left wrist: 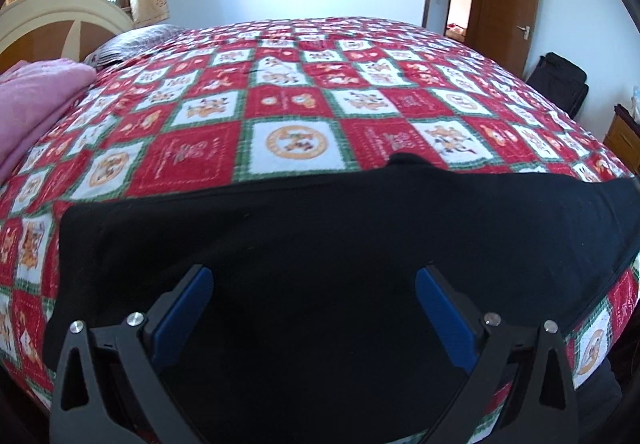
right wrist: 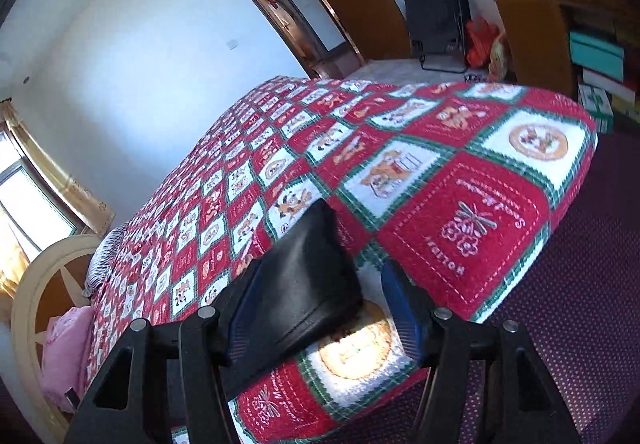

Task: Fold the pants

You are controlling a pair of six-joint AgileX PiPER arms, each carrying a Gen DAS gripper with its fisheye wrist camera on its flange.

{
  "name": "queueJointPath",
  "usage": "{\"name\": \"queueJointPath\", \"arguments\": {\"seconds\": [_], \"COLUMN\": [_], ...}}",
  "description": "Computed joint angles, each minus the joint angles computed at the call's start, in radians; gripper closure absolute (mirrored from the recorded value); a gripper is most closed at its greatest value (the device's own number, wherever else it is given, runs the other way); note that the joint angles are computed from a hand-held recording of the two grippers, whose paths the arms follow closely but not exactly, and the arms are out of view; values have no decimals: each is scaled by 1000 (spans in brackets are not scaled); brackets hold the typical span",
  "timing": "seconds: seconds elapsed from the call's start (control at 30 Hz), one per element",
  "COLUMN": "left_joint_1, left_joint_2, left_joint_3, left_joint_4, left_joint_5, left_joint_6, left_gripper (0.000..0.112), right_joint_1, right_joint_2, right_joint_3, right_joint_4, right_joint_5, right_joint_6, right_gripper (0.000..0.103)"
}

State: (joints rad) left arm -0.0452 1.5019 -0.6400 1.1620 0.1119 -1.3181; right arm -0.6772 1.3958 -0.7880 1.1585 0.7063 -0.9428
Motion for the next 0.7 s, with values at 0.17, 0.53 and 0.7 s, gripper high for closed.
{"name": "queueJointPath", "arguments": {"seconds": [0.17,0.53,0.7], "left_joint_1": [35,79,100], "left_joint_2": [11,2,-6], "left_joint_3": [17,35,37], "left_joint_4": [89,332,262], "left_joint_5": [-28,-59,-72], "left_joint_6": [-90,-324,-255], "left_gripper": [9,9,9], "right_joint_1": [-9,-20,9], "right_joint_2": [47,143,151], "right_joint_3": [3,-6,-12], "right_joint_4": [24,150,140], "right_joint_5": [71,125,113], "right_joint_6": [-20,-119,-107], "right_gripper": [42,43,84]}}
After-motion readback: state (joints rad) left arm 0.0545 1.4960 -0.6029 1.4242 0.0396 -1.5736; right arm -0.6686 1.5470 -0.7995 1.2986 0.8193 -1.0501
